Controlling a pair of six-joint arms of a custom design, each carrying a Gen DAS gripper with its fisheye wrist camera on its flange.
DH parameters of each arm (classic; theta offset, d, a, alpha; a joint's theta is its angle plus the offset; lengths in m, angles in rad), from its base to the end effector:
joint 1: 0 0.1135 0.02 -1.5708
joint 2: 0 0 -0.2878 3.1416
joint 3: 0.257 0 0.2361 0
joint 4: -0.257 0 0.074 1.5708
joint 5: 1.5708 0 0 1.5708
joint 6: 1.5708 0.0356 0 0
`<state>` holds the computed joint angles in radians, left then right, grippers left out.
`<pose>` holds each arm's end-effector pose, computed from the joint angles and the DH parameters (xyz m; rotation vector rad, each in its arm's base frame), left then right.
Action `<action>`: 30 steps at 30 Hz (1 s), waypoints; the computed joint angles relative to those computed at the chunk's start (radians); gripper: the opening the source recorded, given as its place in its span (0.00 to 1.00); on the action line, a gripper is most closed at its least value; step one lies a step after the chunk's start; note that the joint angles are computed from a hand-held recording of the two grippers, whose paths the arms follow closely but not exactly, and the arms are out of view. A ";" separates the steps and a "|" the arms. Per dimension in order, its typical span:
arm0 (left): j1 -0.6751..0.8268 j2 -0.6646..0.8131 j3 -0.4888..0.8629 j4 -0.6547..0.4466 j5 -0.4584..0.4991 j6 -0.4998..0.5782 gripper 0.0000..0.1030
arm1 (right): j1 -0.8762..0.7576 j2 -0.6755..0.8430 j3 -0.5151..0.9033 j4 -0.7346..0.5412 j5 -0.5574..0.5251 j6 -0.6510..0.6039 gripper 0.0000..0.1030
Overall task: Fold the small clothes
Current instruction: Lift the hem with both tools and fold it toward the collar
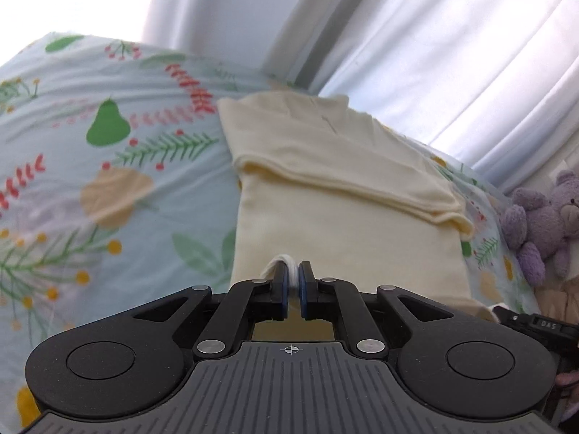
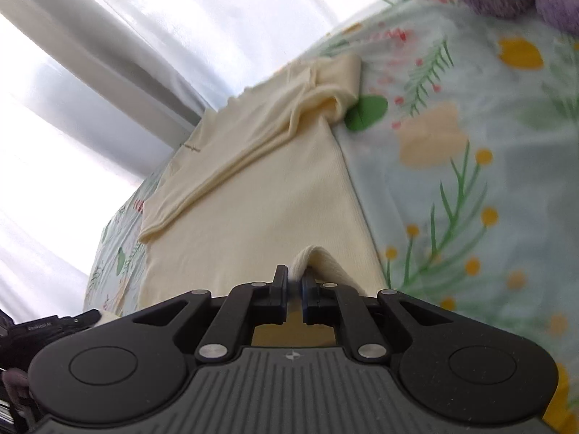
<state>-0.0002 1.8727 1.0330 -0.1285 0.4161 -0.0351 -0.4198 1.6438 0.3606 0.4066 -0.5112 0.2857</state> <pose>0.3631 -0.0145 0.1706 0.1202 2.4991 -0.5407 0.2176 -0.0781 0.1179 0.6068 2.2948 0.5589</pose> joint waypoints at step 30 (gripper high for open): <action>-0.049 0.285 0.171 0.069 -0.057 0.174 0.42 | 0.170 0.285 0.174 0.132 0.303 -0.395 0.19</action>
